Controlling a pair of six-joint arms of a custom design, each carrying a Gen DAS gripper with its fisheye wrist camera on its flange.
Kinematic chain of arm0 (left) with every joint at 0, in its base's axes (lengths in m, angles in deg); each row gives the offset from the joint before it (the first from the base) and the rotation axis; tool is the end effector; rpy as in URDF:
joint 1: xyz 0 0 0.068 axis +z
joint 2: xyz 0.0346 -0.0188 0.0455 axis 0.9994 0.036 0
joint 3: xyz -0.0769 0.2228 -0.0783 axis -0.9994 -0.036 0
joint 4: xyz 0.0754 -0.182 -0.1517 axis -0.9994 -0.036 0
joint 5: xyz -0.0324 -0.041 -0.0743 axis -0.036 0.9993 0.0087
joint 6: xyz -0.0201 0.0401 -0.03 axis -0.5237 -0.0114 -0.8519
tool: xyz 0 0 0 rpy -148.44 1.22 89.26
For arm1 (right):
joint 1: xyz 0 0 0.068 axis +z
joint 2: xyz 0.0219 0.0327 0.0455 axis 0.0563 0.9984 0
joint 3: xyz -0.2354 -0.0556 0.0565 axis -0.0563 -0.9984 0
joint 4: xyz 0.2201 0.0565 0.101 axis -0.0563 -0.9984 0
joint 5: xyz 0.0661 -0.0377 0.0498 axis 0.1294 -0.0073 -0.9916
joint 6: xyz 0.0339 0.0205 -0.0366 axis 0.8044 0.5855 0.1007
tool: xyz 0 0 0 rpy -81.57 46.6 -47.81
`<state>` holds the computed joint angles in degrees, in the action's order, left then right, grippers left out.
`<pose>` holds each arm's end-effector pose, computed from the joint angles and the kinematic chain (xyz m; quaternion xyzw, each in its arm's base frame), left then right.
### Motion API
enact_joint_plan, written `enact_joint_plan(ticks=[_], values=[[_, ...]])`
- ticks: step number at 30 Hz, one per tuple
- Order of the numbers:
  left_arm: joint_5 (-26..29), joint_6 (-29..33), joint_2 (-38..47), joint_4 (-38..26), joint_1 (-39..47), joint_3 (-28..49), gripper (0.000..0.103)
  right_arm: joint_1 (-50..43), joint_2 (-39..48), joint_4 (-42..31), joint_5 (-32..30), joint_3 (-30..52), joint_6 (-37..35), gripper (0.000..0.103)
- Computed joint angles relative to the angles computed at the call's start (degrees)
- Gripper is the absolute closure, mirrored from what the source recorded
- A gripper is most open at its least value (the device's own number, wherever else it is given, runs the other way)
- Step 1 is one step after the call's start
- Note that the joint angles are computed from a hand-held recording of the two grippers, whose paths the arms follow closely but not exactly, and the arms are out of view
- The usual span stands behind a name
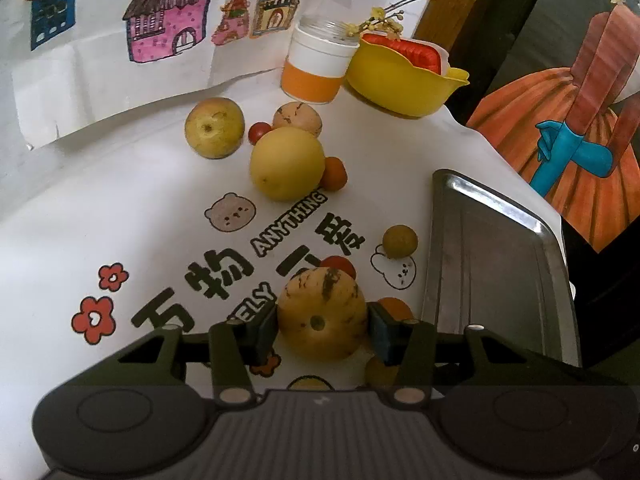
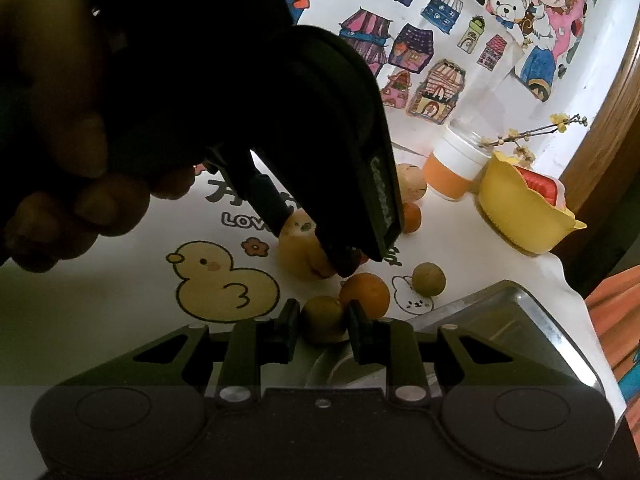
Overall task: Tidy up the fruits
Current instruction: 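Carry the striped fruit with the left gripper while the right gripper carries the brown fruit over the tray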
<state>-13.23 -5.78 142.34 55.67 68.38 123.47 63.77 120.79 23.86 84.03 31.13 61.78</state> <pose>0.3166 -0.1244 0.0231 0.1883 0.9203 -0.2075 0.2729 0.1899 0.2850 -0.0166 -0.1842 0.8758 -0.1053 0.4335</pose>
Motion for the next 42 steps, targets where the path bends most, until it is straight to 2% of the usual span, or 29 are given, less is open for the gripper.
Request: enact_joint_plan(ticks=[7, 12, 17, 21, 23, 27, 31, 38, 42], values=[[-0.8, -0.7, -2.8, 0.5, 0.4, -2.4, 0.051, 0.5, -3.6, 3.9, -0.5, -4.3, 1.4, 0.076], [-1.6, -0.5, -6.4, 0.0, -1.0, -2.6, 0.051, -1.5, -10.3, 8.8, -0.1, -11.2, 1.5, 0.076], [-2.4, -2.2, -7.8, -1.2, -3.8, 0.9, 0.051, -5.5, -17.5, 13.1, 2.4, -18.6, 0.2, 0.076], [-3.1, -3.7, -5.9, -0.9, -7.4, 5.4, 0.051, -11.4, -20.7, 16.2, 4.7, -23.5, -2.4, 0.076], [-2.5, -4.5, -3.8, -1.2, -8.8, 8.4, 0.051, -15.2, -21.8, 18.6, 4.0, -26.1, -4.1, 0.076], [-1.5, -6.3, 1.4, -2.4, -11.7, 15.0, 0.051, -22.9, -21.8, 21.8, 1.6, -29.1, -7.2, 0.076], [-3.3, -5.8, 6.9, -3.2, -15.1, 21.1, 0.051, -28.5, -20.1, 24.6, -0.8, -30.9, -7.4, 0.076], [-2.7, -5.7, 14.7, -5.6, -18.0, 29.7, 0.051, -33.3, -14.0, 26.2, -3.5, -29.8, -5.5, 0.076], [-2.7, -4.8, 17.3, -6.5, -18.6, 32.0, 0.051, -34.5, -10.5, 25.6, -5.3, -27.5, -4.2, 0.076]])
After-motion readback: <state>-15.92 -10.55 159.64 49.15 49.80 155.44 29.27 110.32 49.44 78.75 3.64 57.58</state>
